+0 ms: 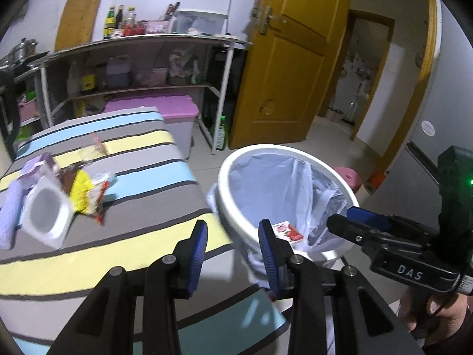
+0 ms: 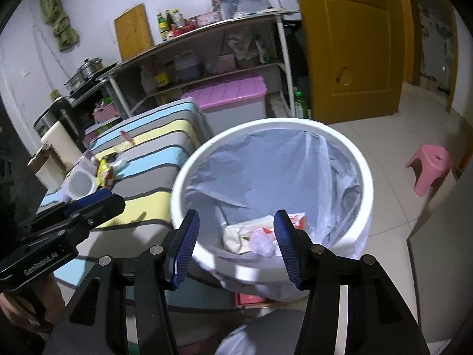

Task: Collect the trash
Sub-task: 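Move both open tools back to the table toward the yogurt cup and wrapper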

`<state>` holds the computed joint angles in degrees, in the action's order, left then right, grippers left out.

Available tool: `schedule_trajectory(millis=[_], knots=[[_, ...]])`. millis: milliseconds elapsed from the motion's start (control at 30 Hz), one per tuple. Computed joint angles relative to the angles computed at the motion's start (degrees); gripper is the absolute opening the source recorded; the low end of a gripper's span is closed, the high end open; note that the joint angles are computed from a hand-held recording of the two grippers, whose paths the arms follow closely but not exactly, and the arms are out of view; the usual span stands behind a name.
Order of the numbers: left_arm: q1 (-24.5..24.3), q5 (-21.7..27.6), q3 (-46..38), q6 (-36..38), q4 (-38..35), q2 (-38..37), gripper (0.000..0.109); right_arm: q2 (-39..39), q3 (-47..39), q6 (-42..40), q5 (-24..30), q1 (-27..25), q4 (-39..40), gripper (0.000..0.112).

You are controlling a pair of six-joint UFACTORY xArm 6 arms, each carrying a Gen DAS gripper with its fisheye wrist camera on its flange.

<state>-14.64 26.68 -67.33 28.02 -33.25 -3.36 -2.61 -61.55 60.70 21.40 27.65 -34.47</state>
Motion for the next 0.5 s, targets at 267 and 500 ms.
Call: schedule_trajectory(millis=[267, 500], knots=[[3.10, -2.46, 5.63, -3.56, 3.50, -4.55, 0.036, 1.57, -2.14, -1.06, -0.47, 3.11, -0.54, 0.053], [6.20, -5.33, 10.27, -6.88, 7.05, -8.03, 0.036, 3.70, -3.44, -3.79, -3.77, 4.60, 2.25, 0.053]])
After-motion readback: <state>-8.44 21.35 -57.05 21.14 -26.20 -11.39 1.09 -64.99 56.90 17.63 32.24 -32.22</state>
